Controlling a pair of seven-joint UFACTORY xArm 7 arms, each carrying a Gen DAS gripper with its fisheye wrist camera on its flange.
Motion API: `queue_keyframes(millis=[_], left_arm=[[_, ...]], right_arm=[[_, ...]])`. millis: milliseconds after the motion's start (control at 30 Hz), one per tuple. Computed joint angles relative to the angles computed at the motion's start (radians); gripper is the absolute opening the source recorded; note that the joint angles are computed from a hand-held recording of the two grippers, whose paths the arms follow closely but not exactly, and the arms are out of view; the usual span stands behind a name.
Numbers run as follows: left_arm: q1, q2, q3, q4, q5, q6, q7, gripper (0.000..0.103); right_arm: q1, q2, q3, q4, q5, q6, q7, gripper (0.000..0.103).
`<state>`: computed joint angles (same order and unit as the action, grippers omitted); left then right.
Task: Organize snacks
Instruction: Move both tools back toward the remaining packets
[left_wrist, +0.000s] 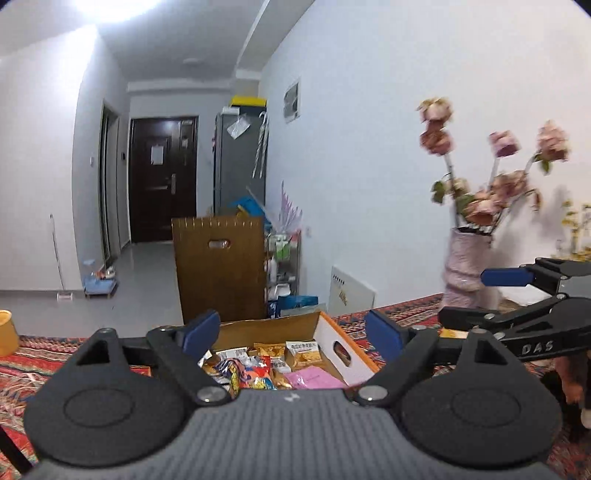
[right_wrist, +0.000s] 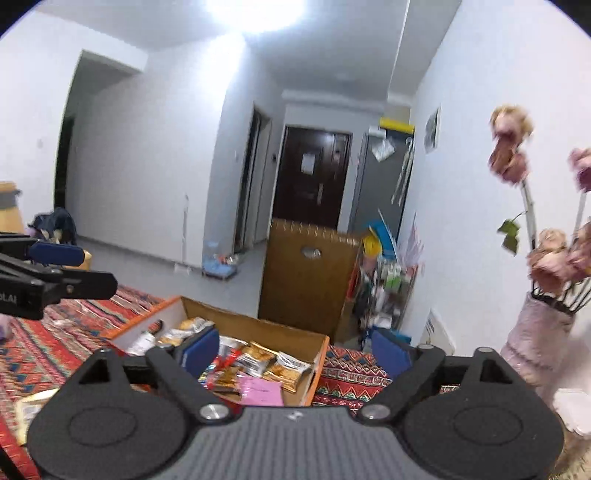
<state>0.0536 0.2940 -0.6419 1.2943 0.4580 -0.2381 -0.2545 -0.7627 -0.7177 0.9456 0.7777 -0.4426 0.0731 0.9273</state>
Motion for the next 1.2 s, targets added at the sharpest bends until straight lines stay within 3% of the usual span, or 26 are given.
queue_keyframes(millis=[67, 167, 267, 400, 500, 700, 767, 833, 900, 1000, 1200], left_arm=[[0.096, -0.099, -0.054, -0.113, 0.045, -0.054, -0.067, 0.091], [0.145, -0.263, -0.031, -0.274, 0.111, -0.149, -0.211, 0.092], [0.135, -0.405, 0.035, -0.432, 0.148, -0.258, -0.306, 0.098], [0.089, -0.591, 0.113, -0.643, 0.110, -0.303, -0.335, 0.099], [-0.010, -0.686, 0.236, -0.756, 0.169, -0.295, -0.412, 0.099], [-0.166, -0.846, 0.399, -0.960, 0.188, -0.213, -0.451, 0.101], [-0.282, -0.861, 0.544, -1.013, 0.259, -0.175, -0.475, 0.102], [-0.447, -0.865, 0.732, -1.039, 0.355, -0.096, -0.513, 0.102], [-0.537, -0.889, 0.835, -1.071, 0.384, -0.042, -0.510, 0.102], [-0.532, -0.923, 0.825, -1.110, 0.357, -0.016, -0.476, 0.102], [-0.499, -0.931, 0.766, -1.116, 0.274, -0.038, -0.400, 0.102]], right_arm=[[0.108, -0.072, -0.059, -0.055, 0.020, 0.020, 0.005, 0.094], [0.245, -0.185, -0.118, -0.124, 0.041, 0.066, 0.018, 0.096], [0.365, -0.289, -0.142, -0.197, 0.068, 0.101, 0.060, 0.102], [0.541, -0.402, -0.152, -0.294, 0.114, 0.159, 0.133, 0.103], [0.648, -0.465, -0.130, -0.334, 0.122, 0.241, 0.181, 0.103], [0.848, -0.529, 0.022, -0.386, 0.152, 0.498, 0.356, 0.103], [0.910, -0.515, 0.076, -0.392, 0.174, 0.579, 0.418, 0.103], [0.962, -0.478, 0.116, -0.396, 0.198, 0.643, 0.472, 0.103], [0.992, -0.433, 0.138, -0.396, 0.212, 0.685, 0.512, 0.103], [0.998, -0.357, 0.160, -0.376, 0.212, 0.743, 0.549, 0.103], [1.028, -0.308, 0.144, -0.392, 0.153, 0.735, 0.631, 0.103]])
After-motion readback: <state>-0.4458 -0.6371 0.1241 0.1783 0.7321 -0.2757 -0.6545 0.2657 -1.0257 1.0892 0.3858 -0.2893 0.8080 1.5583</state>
